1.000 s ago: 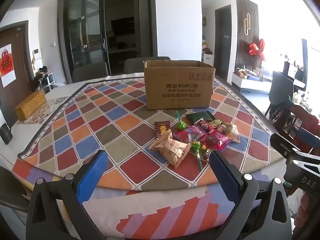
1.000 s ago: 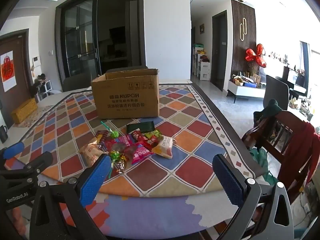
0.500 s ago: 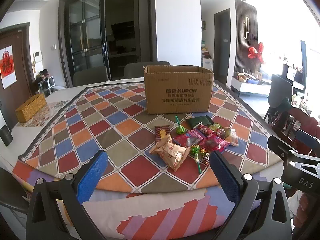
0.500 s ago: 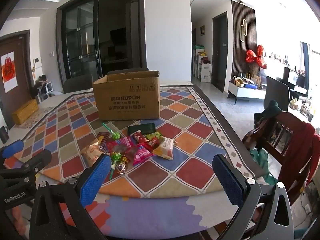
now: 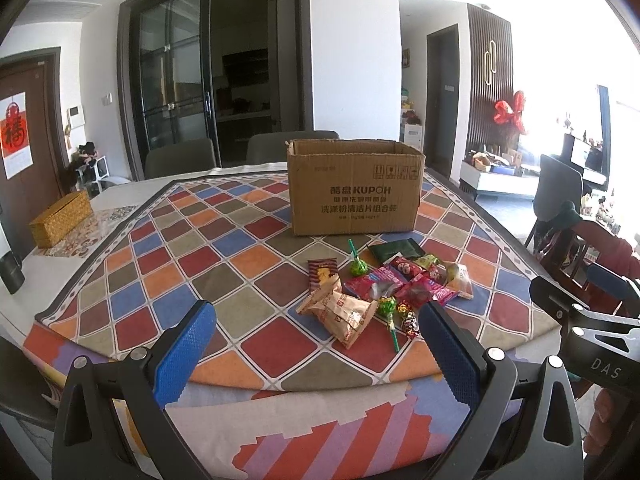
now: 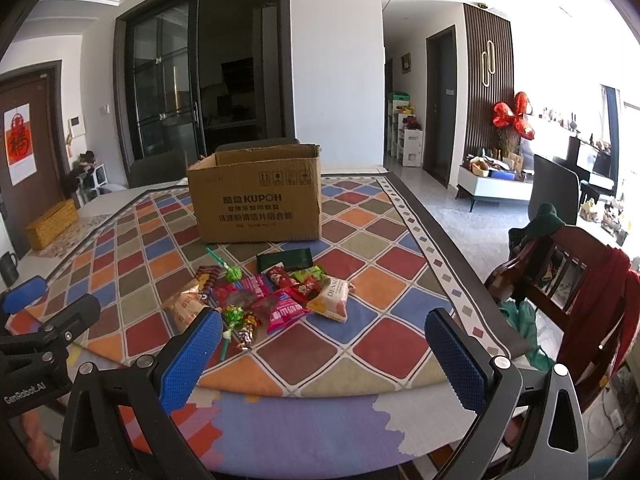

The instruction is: Organize snacks

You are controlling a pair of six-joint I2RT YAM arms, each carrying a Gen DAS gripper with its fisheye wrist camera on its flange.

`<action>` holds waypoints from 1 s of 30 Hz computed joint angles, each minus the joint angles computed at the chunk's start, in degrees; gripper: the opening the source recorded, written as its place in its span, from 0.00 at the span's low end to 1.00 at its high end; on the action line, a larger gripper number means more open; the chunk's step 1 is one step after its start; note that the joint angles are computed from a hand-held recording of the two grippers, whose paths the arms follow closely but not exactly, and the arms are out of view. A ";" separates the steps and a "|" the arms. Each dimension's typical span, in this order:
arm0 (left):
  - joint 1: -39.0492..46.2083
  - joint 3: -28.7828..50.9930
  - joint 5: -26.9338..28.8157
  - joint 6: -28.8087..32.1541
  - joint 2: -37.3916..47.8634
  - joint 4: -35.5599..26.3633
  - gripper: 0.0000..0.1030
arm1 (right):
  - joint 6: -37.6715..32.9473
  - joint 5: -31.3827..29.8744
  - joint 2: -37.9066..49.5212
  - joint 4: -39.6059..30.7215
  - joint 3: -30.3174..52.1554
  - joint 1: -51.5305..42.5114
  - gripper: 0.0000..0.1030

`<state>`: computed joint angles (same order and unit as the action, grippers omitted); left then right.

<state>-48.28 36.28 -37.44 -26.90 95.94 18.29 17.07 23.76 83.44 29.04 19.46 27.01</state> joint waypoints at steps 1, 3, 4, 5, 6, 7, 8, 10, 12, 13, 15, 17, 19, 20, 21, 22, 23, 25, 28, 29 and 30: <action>-0.02 -0.04 -0.02 -0.02 -0.01 0.03 1.00 | 0.03 0.10 0.10 0.53 -0.29 0.03 1.00; -0.01 0.08 -0.03 -0.01 0.01 -0.12 1.00 | 0.01 0.13 0.11 0.62 -0.34 0.05 1.00; -0.03 -0.01 -0.03 -0.06 -0.04 -0.08 1.00 | -0.01 0.12 0.16 0.71 -0.36 0.03 1.00; -0.06 -0.01 -0.08 -0.08 -0.01 -0.05 1.00 | 0.01 0.09 0.16 0.63 -0.30 0.03 1.00; -0.06 0.00 -0.08 -0.06 -0.04 -0.07 1.00 | 0.04 0.09 0.12 0.50 -0.23 0.05 1.00; -0.05 -0.04 -0.04 -0.01 -0.02 0.01 1.00 | -0.01 0.16 0.19 0.83 -0.41 0.06 1.00; -0.05 -0.04 -0.04 -0.01 -0.02 0.01 1.00 | -0.03 0.14 0.23 0.92 -0.44 0.04 1.00; -0.02 -0.03 -0.06 0.01 -0.07 -0.01 1.00 | -0.05 0.12 0.25 1.00 -0.47 0.03 1.00; 0.01 -0.01 -0.03 0.02 -0.14 -0.10 1.00 | -0.01 0.14 0.21 0.85 -0.38 0.08 1.00; -0.05 -0.04 -0.06 -0.02 -0.06 -0.02 1.00 | -0.05 0.15 0.32 1.14 -0.50 0.05 1.00; -0.04 -0.05 -0.06 0.00 -0.10 -0.02 1.00 | 0.00 0.17 0.19 0.87 -0.41 0.10 0.99; -0.03 -0.06 -0.04 0.01 -0.15 -0.01 1.00 | -0.02 0.21 0.31 1.14 -0.50 0.07 1.00; -0.03 0.01 -0.06 -0.02 -0.13 -0.14 1.00 | -0.08 0.17 0.32 1.24 -0.53 0.05 1.00; -0.07 -0.04 -0.09 -0.03 -0.10 -0.05 1.00 | -0.08 0.17 0.32 1.24 -0.53 0.05 1.00; -0.07 -0.04 -0.12 -0.01 -0.12 -0.06 1.00 | 0.00 0.22 0.23 0.97 -0.42 0.10 0.99; -0.05 -0.05 -0.09 0.02 -0.16 -0.07 1.00 | -0.05 0.18 0.29 1.16 -0.50 0.06 0.99; -0.05 -0.07 -0.04 -0.01 -0.13 -0.03 1.00 | -0.01 0.22 0.26 1.10 -0.48 0.10 1.00; -0.07 -0.09 -0.08 -0.04 -0.13 -0.01 1.00 | -0.06 0.19 0.31 1.22 -0.51 0.06 1.00; -0.07 -0.12 -0.09 -0.03 -0.15 0.02 1.00 | -0.04 0.22 0.29 1.24 -0.54 0.09 1.00; -0.06 -0.13 -0.11 0.00 -0.25 -0.05 1.00 | 0.01 0.26 0.24 1.13 -0.51 0.16 1.00; -0.07 -0.11 -0.12 0.02 -0.17 0.00 1.00 | -0.02 0.25 0.26 1.15 -0.52 0.14 1.00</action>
